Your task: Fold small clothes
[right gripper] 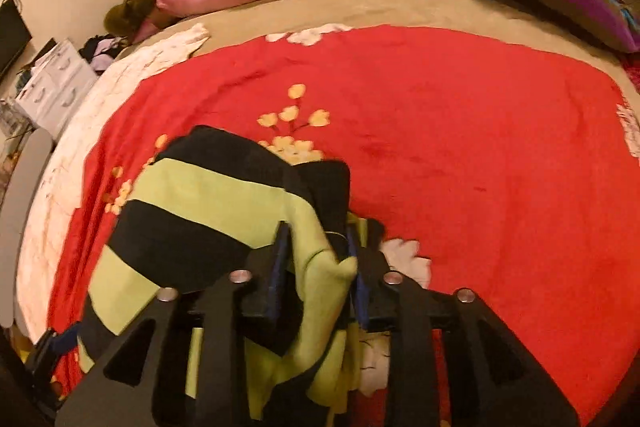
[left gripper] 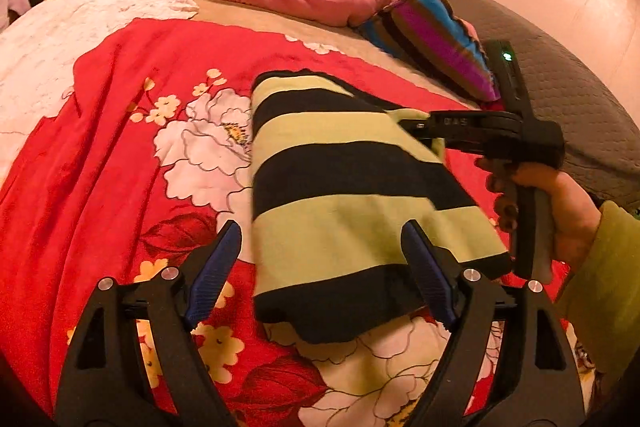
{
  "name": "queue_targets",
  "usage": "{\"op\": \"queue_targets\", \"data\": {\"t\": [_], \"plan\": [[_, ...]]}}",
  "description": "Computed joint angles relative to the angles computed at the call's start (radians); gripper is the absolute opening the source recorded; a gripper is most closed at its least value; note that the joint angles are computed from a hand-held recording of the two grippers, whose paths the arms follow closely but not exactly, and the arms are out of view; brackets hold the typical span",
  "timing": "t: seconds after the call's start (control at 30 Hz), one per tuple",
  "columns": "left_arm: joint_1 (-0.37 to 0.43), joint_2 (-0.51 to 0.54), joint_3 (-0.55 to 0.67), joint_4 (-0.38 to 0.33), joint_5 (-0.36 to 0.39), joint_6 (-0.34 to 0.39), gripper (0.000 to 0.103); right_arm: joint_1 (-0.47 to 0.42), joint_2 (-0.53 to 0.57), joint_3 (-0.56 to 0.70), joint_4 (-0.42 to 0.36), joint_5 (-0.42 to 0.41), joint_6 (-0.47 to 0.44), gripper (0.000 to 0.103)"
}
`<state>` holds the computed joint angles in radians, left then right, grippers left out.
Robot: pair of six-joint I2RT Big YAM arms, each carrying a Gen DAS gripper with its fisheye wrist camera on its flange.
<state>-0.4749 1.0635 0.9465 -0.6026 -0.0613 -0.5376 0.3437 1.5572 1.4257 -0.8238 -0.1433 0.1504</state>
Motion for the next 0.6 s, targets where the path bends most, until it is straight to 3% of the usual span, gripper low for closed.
{"op": "queue_targets", "data": {"t": [0.1, 0.33, 0.43, 0.6], "plan": [[0.015, -0.003, -0.005, -0.002, 0.001, -0.010, 0.075, -0.012, -0.041, -0.026, 0.012, 0.005, 0.032, 0.049], [0.037, -0.017, -0.013, 0.002, -0.010, -0.029, 0.076, -0.083, -0.252, -0.217, 0.063, -0.179, 0.106, 0.071], [0.038, -0.026, -0.016, -0.004, -0.030, -0.031, 0.078, -0.102, -0.337, -0.299, 0.077, -0.262, 0.157, 0.072], [0.033, -0.028, -0.008, -0.032, -0.066, -0.029, 0.079, -0.080, -0.438, -0.368, 0.074, -0.293, 0.171, 0.072]]}}
